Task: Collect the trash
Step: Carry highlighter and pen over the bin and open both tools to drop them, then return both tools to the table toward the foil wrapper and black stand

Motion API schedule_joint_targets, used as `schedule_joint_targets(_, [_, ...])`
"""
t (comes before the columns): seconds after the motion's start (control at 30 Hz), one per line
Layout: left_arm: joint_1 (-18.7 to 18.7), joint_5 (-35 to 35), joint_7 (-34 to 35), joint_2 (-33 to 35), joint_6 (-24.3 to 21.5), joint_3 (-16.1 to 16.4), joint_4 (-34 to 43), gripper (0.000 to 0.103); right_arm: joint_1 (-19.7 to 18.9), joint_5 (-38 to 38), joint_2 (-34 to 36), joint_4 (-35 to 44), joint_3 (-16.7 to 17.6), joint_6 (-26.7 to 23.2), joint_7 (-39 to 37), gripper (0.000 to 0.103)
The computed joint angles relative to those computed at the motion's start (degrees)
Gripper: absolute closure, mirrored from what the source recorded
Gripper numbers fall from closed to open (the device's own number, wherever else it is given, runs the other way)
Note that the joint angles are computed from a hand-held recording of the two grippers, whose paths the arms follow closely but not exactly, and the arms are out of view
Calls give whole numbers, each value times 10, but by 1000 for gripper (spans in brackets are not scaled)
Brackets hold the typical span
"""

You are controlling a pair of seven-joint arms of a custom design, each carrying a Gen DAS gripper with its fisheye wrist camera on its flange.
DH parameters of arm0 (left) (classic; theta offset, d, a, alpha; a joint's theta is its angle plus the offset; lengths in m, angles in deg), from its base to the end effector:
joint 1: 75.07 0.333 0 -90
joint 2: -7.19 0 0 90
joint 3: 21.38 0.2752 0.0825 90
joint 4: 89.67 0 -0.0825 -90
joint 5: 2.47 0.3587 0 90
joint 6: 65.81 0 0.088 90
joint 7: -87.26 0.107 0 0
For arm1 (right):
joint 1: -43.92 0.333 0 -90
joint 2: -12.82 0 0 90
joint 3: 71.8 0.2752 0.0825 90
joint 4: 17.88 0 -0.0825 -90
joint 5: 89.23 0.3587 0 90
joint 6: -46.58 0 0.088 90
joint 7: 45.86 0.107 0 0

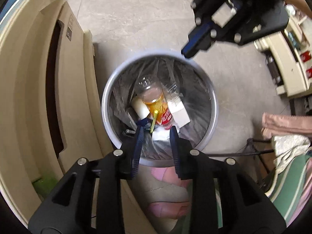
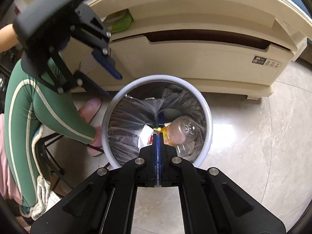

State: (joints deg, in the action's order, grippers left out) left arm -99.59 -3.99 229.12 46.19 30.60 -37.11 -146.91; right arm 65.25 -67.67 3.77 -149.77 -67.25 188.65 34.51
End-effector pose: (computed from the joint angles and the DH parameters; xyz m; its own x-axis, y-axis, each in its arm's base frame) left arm 0.5613 -0.4004 0.4429 -0.9943 -0.0177 0.1051 -0.0353 0.9853 -0.1674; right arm 0.4525 0.2187 0.4200 0.3826 -0.8908 -0.2450 -0.8964 -0.2938 -0.3318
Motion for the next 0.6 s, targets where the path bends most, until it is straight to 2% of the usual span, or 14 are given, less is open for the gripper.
schedule_joint_targets(0.13, [9, -13, -5, 0, -2, -1, 26, 68, -3, -11, -3, 7, 1, -5, 7, 99])
schedule_joint_targets(0.27, [39, -56, -14, -15, -10, -8, 49, 63, -3, -26, 2, 41, 2, -15, 4, 94])
schedule_joint_targets(0.3, [50, -67, -14, -24, -9, -9, 50, 58, -2, -27, 6, 55, 2, -19, -1, 85])
schedule_joint_targets(0.37, [74, -91, -11, -49, 4, -9, 38, 51, -1, -31, 14, 85, 4, -22, -10, 57])
schedule_joint_targets(0.43, [101, -111, -3, -66, 8, -6, 39, 47, 3, -29, 31, 126, 7, -23, -30, 47])
schedule_joint_targets(0.5, [122, -119, 5, -83, 27, 1, 32, 33, 6, -40, 53, 172, 12, -25, -45, 42])
schedule_joint_targets(0.53, [134, -121, 8, -92, 38, 7, 25, 29, 6, -51, 70, 204, 15, -31, -46, 35])
schedule_joint_targets(0.6, [152, -113, -1, -87, 42, 21, 48, 27, 7, -66, 106, 266, 20, -44, -57, 32])
